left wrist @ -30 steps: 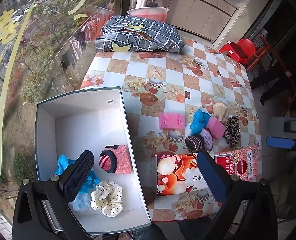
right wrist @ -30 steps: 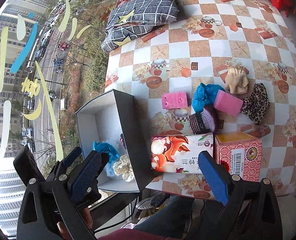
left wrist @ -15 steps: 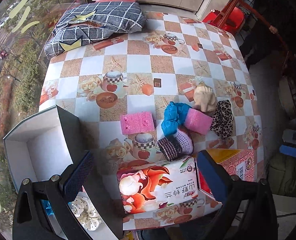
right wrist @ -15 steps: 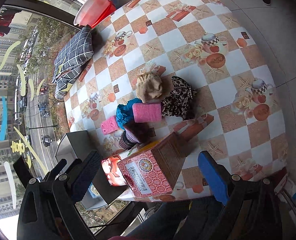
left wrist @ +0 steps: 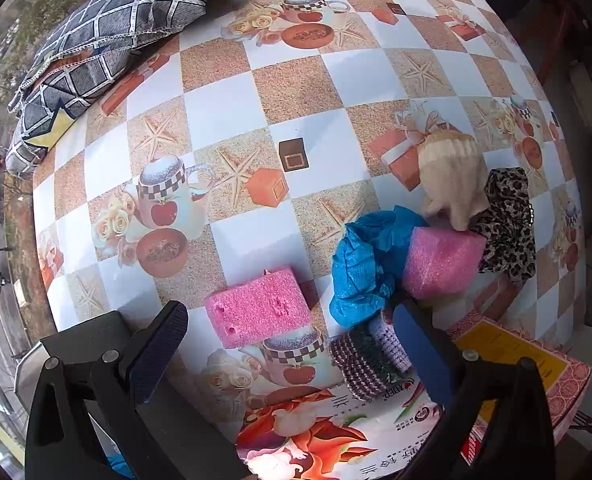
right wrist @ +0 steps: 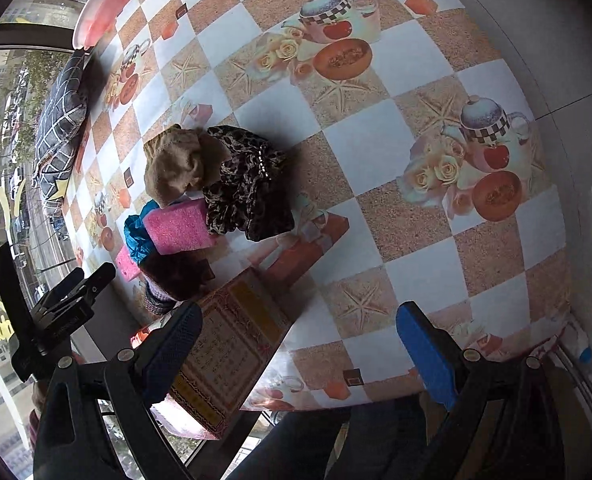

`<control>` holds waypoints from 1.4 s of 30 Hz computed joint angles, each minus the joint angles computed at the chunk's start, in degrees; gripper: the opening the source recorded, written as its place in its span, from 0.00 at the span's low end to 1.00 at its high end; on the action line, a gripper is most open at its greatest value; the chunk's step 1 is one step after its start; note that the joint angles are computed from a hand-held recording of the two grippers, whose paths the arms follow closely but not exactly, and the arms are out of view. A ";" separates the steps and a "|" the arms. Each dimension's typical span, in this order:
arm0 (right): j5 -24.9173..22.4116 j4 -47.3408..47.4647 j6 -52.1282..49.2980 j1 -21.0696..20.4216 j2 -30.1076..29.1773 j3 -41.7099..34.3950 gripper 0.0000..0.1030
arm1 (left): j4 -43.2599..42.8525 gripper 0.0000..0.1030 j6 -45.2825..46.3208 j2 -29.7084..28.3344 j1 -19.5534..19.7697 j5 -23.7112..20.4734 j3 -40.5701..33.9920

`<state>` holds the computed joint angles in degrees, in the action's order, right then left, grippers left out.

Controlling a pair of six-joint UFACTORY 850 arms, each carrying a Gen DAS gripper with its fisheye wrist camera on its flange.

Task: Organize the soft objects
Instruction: 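Grasp the second blue cloth with left tool while right tool grasps the leopard-print scarf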

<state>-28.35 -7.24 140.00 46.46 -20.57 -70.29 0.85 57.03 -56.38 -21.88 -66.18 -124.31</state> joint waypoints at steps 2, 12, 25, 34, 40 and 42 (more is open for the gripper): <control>0.58 1.83 -2.65 -0.98 -0.24 0.73 0.96 | 1.51 1.00 0.21 -0.53 -0.72 0.17 0.48; -2.12 9.30 -18.22 -6.90 -4.38 -0.64 0.96 | 6.35 1.00 -0.50 -1.95 -2.91 1.60 2.43; -13.39 19.32 -36.99 -9.37 -11.79 -5.88 0.96 | 9.42 1.00 -6.90 0.16 -5.50 17.07 7.64; -10.24 10.32 -15.71 -4.42 -1.26 6.08 0.99 | 0.69 1.00 -8.62 -8.99 -3.47 3.58 -13.25; -11.00 0.43 -10.43 -3.14 -1.82 3.05 0.99 | 1.13 1.00 -9.25 -5.93 -4.81 4.50 -6.32; -11.53 2.71 -15.76 -4.73 -4.12 0.64 0.99 | 1.18 1.00 -11.77 -6.00 -5.44 3.71 -5.00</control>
